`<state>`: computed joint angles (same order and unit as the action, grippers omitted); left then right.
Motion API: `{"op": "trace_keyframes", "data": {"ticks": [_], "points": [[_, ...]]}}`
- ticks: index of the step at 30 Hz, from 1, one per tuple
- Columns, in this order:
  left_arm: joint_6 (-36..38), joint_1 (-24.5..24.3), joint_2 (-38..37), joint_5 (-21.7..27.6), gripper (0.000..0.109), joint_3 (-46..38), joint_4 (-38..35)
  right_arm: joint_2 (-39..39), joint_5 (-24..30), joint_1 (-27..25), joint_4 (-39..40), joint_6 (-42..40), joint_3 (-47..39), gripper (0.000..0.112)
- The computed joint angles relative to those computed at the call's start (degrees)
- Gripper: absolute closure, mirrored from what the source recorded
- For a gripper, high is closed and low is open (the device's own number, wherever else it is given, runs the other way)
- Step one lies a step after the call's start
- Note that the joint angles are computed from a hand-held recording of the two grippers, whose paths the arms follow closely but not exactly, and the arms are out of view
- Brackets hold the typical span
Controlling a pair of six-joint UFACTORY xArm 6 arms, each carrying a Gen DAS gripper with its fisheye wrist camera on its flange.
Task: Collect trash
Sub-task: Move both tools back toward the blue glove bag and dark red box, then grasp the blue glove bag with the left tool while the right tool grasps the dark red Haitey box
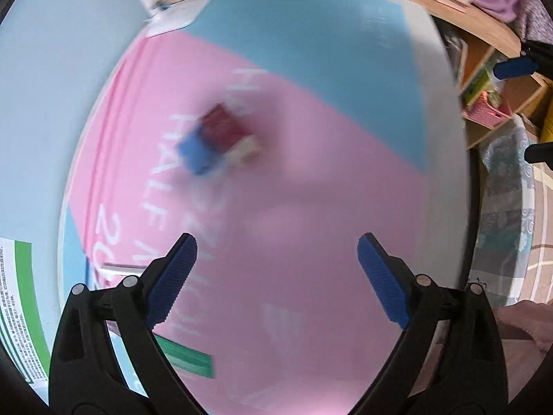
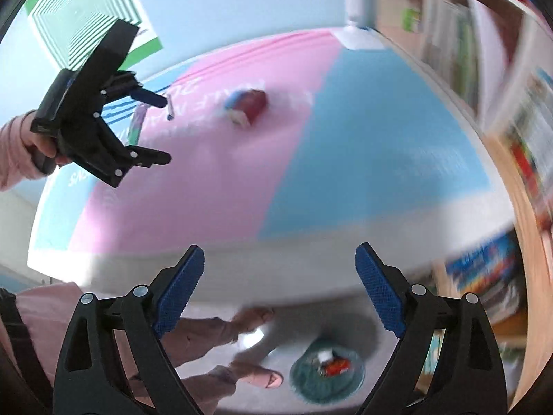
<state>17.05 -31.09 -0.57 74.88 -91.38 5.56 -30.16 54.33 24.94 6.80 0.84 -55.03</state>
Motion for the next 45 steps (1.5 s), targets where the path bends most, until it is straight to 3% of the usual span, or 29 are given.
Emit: {"op": "trace_keyframes", "data": {"ticks": [7,18,23,30,40,45], "points": [[4.0,5.9,4.7,0.2,0.017,-4.6,-2.7,15.8,-1.6,2.4,1.2,-5.7,-13.5,0.024],[10.4,9.8,11.4,0.9,0.017,-9.6,-7.5,32.7,2.2,2.4,4.8,-13.8,-30.0,0.024],[15.0,10.0,13.9,-1.1,0.017,-10.9,-7.1,38.5,4.5,2.0,5.3,-17.6,-35.8,0.024],[20.3,11.5,19.7,0.2,0.017,-16.2,-10.1,46.0,6.8,1.5,6.5,-23.3,-43.5,0.024],[30.2,12.7,28.8,7.4,0.017,-29.0,-15.0,54.6,10.4,0.6,8.1,-32.3,-53.6,0.024],[34.3,13.1,31.2,8.6,0.025,-32.3,-17.0,58.9,12.3,0.5,8.5,-35.0,-58.6,0.030]]}}
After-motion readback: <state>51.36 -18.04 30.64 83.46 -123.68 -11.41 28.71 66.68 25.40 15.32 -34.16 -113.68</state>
